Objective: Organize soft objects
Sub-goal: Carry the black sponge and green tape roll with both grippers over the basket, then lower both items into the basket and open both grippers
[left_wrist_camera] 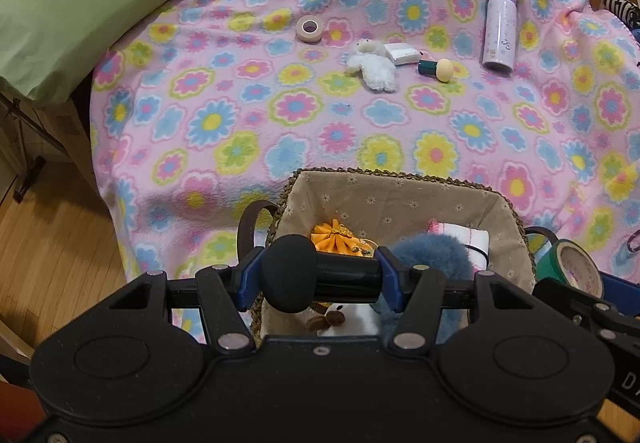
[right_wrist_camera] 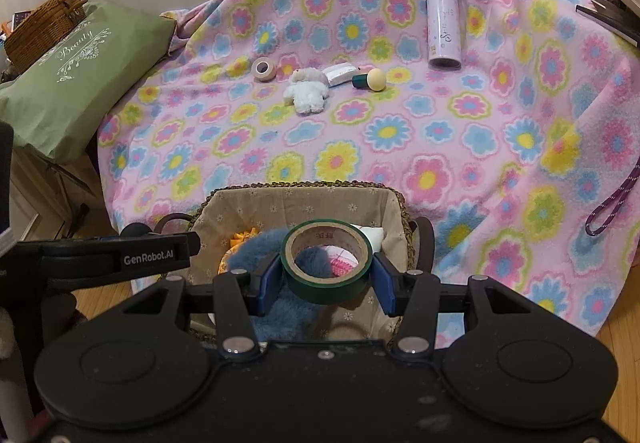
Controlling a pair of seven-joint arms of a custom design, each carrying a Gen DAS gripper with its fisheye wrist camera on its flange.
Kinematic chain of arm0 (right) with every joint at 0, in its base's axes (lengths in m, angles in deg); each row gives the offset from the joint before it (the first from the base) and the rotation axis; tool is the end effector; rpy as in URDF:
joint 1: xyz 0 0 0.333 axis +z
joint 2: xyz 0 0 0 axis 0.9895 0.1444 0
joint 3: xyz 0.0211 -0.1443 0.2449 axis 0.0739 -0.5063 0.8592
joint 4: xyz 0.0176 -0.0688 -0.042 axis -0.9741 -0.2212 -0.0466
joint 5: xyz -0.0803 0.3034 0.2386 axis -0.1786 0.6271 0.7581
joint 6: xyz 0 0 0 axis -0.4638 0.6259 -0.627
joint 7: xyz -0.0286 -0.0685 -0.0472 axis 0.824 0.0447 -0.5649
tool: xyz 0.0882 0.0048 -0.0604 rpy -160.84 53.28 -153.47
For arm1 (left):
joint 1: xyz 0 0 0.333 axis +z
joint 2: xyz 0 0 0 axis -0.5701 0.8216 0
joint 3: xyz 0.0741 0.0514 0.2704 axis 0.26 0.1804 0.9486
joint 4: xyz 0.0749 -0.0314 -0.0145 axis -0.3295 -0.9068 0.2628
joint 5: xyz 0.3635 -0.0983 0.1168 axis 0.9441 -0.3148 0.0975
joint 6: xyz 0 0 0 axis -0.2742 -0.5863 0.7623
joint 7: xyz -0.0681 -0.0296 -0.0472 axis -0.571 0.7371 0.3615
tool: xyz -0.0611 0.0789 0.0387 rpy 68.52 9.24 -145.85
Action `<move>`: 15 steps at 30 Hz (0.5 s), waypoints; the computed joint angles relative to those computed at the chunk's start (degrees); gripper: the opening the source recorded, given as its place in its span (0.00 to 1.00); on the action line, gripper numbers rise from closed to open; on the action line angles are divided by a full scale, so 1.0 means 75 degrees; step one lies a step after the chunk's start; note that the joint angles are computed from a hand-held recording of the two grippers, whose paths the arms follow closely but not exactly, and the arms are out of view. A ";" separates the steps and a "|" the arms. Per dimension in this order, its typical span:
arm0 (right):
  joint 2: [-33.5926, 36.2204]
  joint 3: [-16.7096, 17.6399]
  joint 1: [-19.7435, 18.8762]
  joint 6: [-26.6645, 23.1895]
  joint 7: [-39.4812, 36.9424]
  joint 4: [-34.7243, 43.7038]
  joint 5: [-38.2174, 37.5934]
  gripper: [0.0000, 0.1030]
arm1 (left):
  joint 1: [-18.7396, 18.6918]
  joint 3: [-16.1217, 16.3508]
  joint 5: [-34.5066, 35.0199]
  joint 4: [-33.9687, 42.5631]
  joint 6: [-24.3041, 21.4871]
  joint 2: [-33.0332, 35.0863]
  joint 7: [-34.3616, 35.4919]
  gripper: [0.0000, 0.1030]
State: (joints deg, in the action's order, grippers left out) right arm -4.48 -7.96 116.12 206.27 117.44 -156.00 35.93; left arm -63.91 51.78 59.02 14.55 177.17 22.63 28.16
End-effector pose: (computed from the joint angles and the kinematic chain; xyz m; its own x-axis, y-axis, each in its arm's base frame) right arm 0.6063 0.3957 0.4585 -0.0475 -0.9827 -0.1792 -0.6997 0.1607 -0.6962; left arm 0.6623 -0.4058 0.4698 -0.1245 -0.9920 0.0200 -0.7717 0.0841 -0.6303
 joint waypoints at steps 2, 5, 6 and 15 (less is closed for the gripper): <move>0.0032 -0.0004 0.0005 -0.0013 -0.0024 0.0049 -0.0006 0.46 | -0.0014 0.0022 0.0014 0.0077 -0.0020 0.0047 -0.0024 0.54; 0.0055 -0.0002 0.0001 -0.0010 -0.0075 0.0078 0.0007 0.46 | -0.0011 0.0024 0.0008 0.0112 -0.0026 0.0076 -0.0006 0.54; 0.0068 0.0004 -0.0006 -0.0013 -0.0099 0.0095 0.0028 0.46 | -0.0011 0.0020 -0.0003 0.0147 -0.0049 0.0098 0.0009 0.54; 0.0073 0.0011 -0.0036 0.0006 -0.0203 0.0088 0.0139 0.47 | -0.0024 0.0052 -0.0054 0.0462 -0.0169 0.0310 0.0048 0.54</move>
State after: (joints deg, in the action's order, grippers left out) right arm -3.93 -7.88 115.85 206.31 115.92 -155.34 36.97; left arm -64.08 52.17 58.62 18.02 175.91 24.96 28.52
